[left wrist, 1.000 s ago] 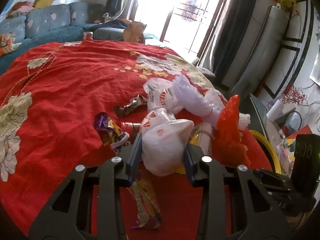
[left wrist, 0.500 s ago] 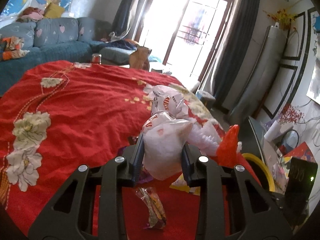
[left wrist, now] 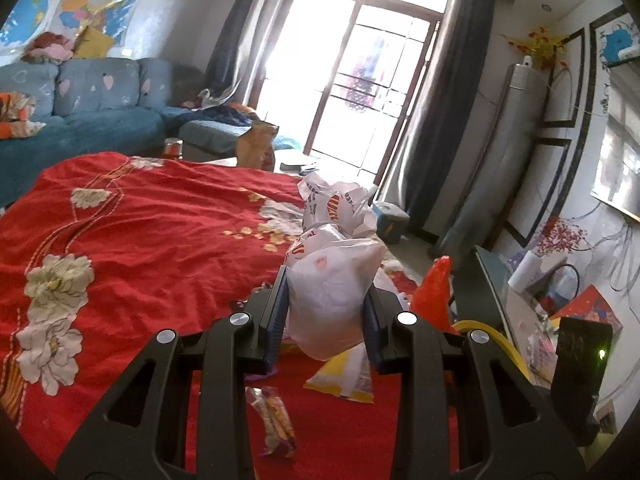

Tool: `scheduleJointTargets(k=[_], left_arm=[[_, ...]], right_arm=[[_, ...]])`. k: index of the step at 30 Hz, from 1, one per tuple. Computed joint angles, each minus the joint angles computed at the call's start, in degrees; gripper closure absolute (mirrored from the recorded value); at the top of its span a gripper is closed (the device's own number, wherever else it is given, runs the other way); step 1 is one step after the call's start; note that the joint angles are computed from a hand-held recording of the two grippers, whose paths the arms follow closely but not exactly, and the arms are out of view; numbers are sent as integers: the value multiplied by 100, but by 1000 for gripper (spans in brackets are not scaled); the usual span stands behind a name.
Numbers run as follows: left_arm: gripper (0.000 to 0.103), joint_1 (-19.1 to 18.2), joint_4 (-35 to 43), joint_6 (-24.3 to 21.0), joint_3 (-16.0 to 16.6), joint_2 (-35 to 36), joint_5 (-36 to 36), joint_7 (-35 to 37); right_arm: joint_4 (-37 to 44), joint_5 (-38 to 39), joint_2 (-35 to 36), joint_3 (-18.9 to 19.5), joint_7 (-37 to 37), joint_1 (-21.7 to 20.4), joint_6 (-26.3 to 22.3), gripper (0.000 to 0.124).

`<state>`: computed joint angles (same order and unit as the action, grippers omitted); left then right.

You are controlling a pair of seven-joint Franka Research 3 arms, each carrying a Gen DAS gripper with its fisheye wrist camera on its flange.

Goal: Collect trash
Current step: 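Carry the white bag and red cellophane bag over the trash bin with both grippers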

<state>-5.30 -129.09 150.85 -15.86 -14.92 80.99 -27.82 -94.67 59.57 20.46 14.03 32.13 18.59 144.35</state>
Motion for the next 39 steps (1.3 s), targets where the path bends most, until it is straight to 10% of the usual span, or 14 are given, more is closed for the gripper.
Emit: scheduleJointTargets(k=[39], left_arm=[[77,-779,1376,624,202,1488,-97,1098]], right_arm=[[173,473,109,-179,395,-666,868,97]])
